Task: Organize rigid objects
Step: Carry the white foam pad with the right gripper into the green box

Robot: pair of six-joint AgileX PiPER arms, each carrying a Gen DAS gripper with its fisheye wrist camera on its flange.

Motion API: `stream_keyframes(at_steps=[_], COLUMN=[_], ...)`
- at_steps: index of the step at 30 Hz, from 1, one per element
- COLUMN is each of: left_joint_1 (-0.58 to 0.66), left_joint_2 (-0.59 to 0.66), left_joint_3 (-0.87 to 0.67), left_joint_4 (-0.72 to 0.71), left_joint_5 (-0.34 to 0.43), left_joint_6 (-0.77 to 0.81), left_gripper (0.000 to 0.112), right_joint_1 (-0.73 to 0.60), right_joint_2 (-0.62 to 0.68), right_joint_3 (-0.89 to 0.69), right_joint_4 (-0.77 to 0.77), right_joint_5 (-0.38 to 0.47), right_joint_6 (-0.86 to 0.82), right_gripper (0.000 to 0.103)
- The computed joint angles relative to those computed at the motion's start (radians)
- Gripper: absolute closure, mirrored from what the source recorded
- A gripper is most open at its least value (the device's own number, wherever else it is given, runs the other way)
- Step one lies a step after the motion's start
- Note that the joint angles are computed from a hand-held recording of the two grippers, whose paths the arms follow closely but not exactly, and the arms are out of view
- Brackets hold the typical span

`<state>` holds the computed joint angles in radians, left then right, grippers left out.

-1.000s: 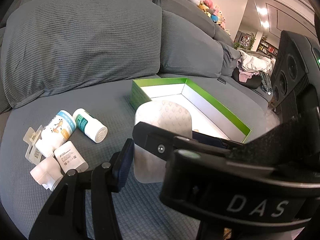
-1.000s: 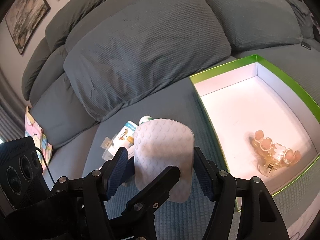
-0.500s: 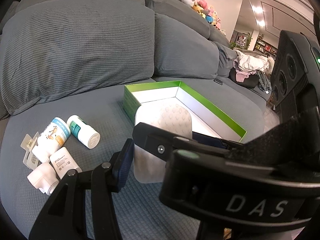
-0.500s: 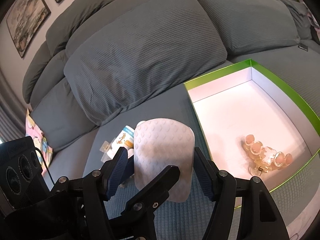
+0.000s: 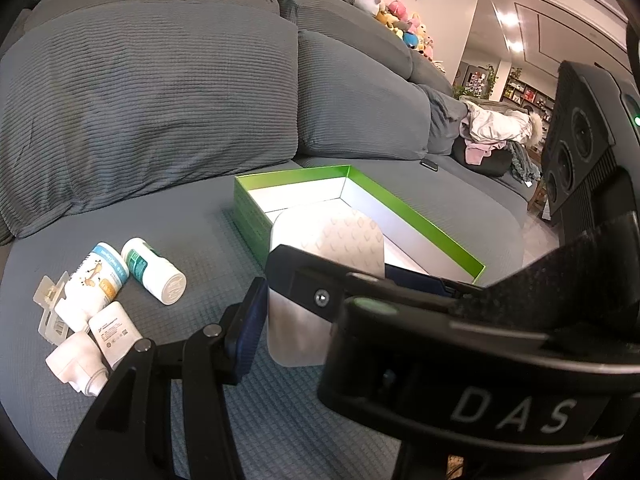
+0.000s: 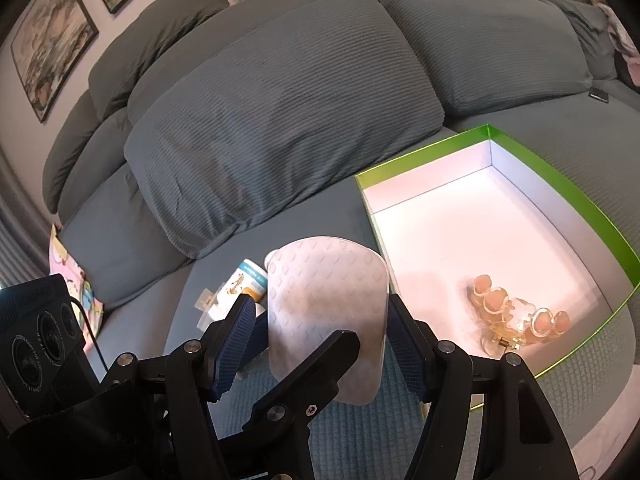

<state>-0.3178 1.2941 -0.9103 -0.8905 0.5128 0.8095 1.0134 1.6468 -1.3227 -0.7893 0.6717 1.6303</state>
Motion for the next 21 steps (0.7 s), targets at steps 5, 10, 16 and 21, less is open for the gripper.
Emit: stream_keyframes(at_steps=[5, 10, 16, 21], left_joint_1=[-0.023, -0.018, -0.037, -0.047], left_joint_2=[0.009, 0.015, 0.014, 0.017], left_joint_3=[-0.004, 0.003, 0.006, 0.006], left_joint_4=[0.004, -0.037, -0.027, -0.035], left_joint_5=[-0.015, -0.007, -0.018, -0.021], left_joint_6=[-0.010, 0.029, 0.009, 0.012], left_gripper=[0.066, 0.066, 0.066, 0.066], right_joint_1=[0.001, -0.005, -0.006, -0.002], right_joint_2=[-0.014, -0.018, -0.027, -0.032], right_joint_3=[0.012, 0.016, 0.028, 0.030], right_joint_4=[-0.009, -0.003, -0.005, -0.010], right_joint_5=[0.010, 0.015, 0.022, 0.035], right_joint_6=[0.010, 0.006, 0.013, 0.019], right_gripper=[0.034, 0.034, 0.034, 0.034])
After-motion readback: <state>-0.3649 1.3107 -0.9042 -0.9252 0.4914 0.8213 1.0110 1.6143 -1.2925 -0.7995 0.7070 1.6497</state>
